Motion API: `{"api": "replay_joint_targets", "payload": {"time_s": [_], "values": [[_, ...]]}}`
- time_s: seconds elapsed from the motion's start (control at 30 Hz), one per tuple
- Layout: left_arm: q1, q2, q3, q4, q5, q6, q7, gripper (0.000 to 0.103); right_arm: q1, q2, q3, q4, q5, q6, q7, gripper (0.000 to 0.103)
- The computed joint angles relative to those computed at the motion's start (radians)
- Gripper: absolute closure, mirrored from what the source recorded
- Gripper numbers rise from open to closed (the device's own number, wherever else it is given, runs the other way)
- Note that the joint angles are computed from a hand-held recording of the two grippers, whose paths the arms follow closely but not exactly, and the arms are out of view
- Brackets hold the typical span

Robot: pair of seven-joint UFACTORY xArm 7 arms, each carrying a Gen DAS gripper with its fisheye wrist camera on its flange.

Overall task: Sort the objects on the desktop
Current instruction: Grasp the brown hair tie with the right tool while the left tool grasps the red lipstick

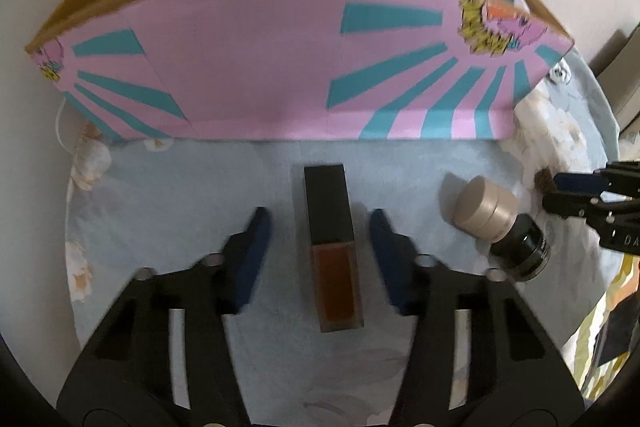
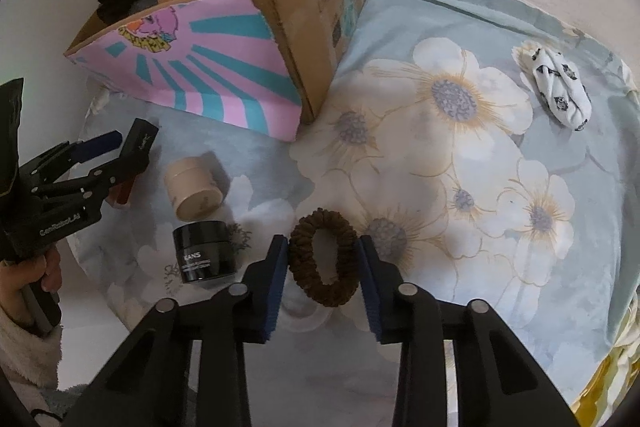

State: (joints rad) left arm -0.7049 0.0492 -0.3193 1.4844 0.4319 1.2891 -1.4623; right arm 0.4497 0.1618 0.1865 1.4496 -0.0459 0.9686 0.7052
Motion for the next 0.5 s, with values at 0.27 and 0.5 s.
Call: {"api": "replay_joint_targets", "payload": {"time_s": [0.27, 0.5], "values": [[0.004, -0.026, -0.002, -0.029, -0.007, -0.018, -0.004, 0.077, -0.017, -0.034, -0.004, -0.051, 0.017, -0.016, -0.011, 0.084], [0.017, -0.044, -0.012, -0.044, -0.031, -0.032, -0.01, 0.085, -0.031, -0.053, -0.004, -0.066, 0.036, -0.031, -0.017, 0.091]]}}
